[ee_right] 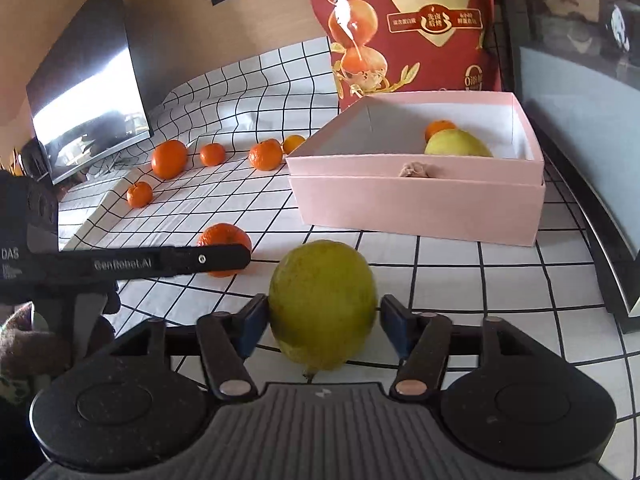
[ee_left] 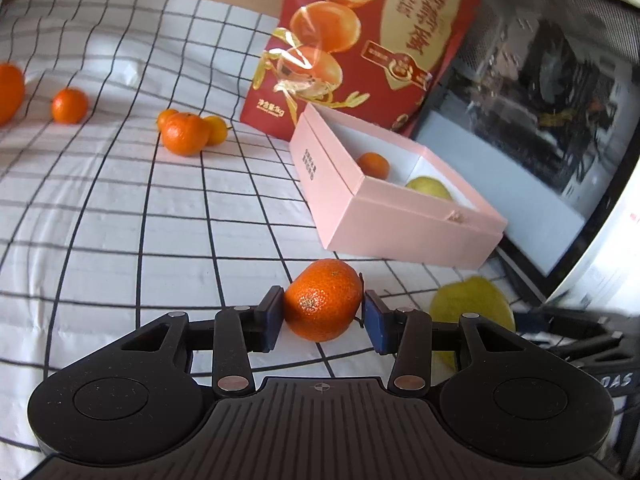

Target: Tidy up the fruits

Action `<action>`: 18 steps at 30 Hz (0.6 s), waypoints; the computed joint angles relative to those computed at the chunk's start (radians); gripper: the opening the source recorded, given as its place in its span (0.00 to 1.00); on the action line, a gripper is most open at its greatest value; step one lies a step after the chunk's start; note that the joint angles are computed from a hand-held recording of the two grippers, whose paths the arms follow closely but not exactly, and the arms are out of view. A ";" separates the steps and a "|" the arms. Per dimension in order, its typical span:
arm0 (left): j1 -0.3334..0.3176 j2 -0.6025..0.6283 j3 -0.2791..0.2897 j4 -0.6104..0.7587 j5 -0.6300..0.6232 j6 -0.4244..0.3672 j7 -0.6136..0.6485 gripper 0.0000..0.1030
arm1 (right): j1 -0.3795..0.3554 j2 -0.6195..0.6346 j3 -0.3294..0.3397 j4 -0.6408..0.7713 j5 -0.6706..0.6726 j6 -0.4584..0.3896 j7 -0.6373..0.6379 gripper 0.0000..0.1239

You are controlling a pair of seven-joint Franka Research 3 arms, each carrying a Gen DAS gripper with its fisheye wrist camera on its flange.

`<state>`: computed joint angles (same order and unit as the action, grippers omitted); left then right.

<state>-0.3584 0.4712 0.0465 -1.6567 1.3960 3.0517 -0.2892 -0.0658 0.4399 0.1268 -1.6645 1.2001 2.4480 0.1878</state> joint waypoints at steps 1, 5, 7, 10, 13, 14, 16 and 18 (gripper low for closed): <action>0.003 0.001 -0.012 0.001 -0.027 -0.018 0.042 0.46 | 0.003 -0.002 -0.002 0.000 -0.007 0.009 -0.004 0.57; -0.004 0.017 -0.002 0.021 -0.053 -0.019 0.060 0.46 | 0.021 -0.021 -0.002 -0.028 -0.022 0.080 -0.065 0.61; -0.008 0.025 0.009 0.030 -0.057 -0.012 0.050 0.46 | 0.029 -0.015 -0.004 -0.022 -0.037 0.095 -0.046 0.63; -0.015 0.023 0.012 0.028 -0.074 -0.023 0.076 0.46 | 0.048 0.007 -0.013 -0.004 -0.099 0.109 0.033 0.66; -0.020 0.017 0.000 0.021 -0.110 -0.056 0.141 0.46 | 0.061 -0.001 0.007 -0.031 -0.097 0.196 0.004 0.69; -0.022 0.014 -0.003 0.018 -0.120 -0.068 0.162 0.46 | 0.066 -0.003 0.009 -0.037 -0.109 0.213 0.009 0.70; -0.027 0.010 0.000 0.013 -0.123 -0.071 0.168 0.46 | 0.075 -0.007 0.009 -0.045 -0.143 0.226 0.032 0.75; -0.029 0.009 0.016 0.010 -0.101 -0.041 0.127 0.46 | 0.075 -0.008 0.009 -0.045 -0.176 0.210 0.053 0.80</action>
